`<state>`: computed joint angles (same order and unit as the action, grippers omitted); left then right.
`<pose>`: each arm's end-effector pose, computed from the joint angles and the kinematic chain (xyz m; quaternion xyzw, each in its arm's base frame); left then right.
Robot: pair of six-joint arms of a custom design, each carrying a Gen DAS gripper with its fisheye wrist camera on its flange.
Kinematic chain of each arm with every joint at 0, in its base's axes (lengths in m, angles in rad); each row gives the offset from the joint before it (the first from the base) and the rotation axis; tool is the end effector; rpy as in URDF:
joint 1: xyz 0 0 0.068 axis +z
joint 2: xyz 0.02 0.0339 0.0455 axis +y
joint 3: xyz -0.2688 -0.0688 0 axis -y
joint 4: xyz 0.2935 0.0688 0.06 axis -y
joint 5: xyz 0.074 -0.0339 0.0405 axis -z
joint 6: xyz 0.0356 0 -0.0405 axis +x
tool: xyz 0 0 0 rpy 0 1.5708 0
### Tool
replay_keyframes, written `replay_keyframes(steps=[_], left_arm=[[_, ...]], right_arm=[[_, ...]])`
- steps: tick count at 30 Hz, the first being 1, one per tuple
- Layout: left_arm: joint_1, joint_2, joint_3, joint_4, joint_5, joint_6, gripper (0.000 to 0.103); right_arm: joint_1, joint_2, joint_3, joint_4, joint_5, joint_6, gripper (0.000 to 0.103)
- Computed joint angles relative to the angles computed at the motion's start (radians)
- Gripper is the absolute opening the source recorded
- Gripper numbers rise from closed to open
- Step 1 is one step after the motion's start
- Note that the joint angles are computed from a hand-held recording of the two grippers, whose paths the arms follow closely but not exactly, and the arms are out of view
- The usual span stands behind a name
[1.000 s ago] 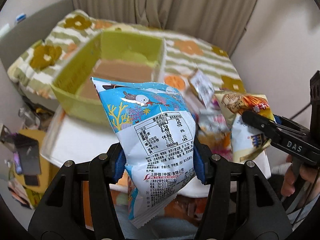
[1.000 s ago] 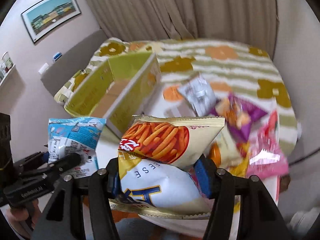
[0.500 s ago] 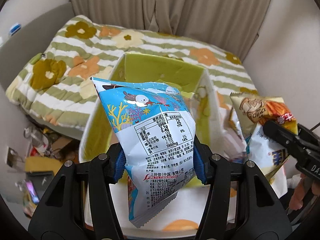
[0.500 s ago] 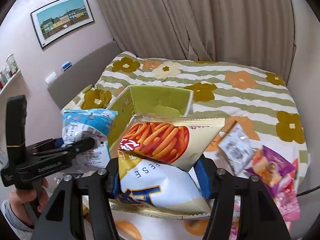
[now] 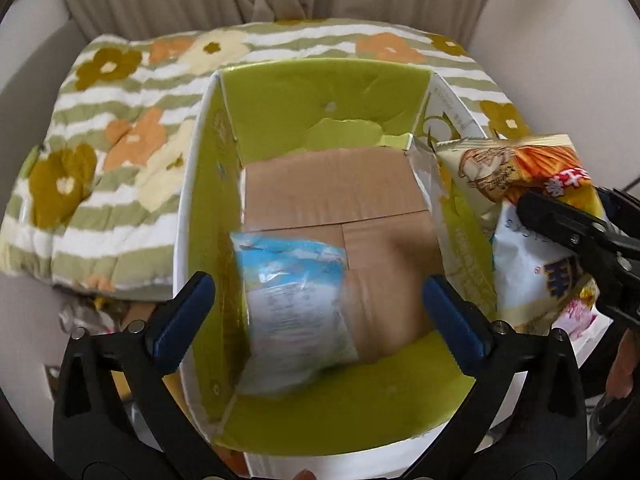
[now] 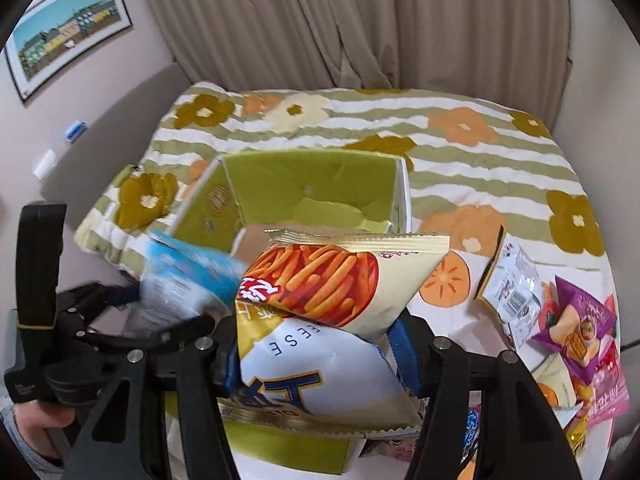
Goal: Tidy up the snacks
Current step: 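Carry both bags over the green box and release them inside, then grasp the grey Oishi corn bag with left tool while right tool grasps the gold Pillows bag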
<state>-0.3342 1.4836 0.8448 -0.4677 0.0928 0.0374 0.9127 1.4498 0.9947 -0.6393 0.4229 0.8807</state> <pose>0.2984 -0.1071 0.1566 0.1901 0.9534 -0.0786 0.2206 0.2112 0.2493 0.2106 0.0343 0.9508 0.0529 0.3033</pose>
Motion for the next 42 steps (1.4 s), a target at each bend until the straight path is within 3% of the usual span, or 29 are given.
replay_keyframes(steps=[8, 21, 23, 25, 28, 42], left_arm=[[0.057, -0.090, -0.073, 0.006, 0.022, 0.070, 0.103], [0.131, -0.197, -0.125, -0.018, 0.005, 0.020, 0.103], [0.133, -0.204, -0.136, -0.014, 0.005, 0.012, 0.103], [0.133, -0.209, -0.150, -0.011, -0.006, 0.013, 0.103], [0.138, -0.214, -0.167, -0.011, -0.008, 0.012, 0.103], [0.159, -0.344, -0.199, -0.055, 0.034, 0.036, 0.103]], right_arm=[[0.018, 0.075, 0.047, -0.033, -0.006, 0.040, 0.056], [0.005, 0.184, 0.052, 0.111, -0.082, -0.053, 0.057], [-0.002, 0.187, 0.037, 0.147, -0.102, -0.065, 0.062], [0.001, 0.191, 0.030, 0.162, -0.099, -0.072, 0.101], [0.016, 0.189, 0.019, 0.161, -0.089, -0.107, 0.103], [0.095, 0.125, 0.022, 0.058, -0.014, 0.002, 0.103]])
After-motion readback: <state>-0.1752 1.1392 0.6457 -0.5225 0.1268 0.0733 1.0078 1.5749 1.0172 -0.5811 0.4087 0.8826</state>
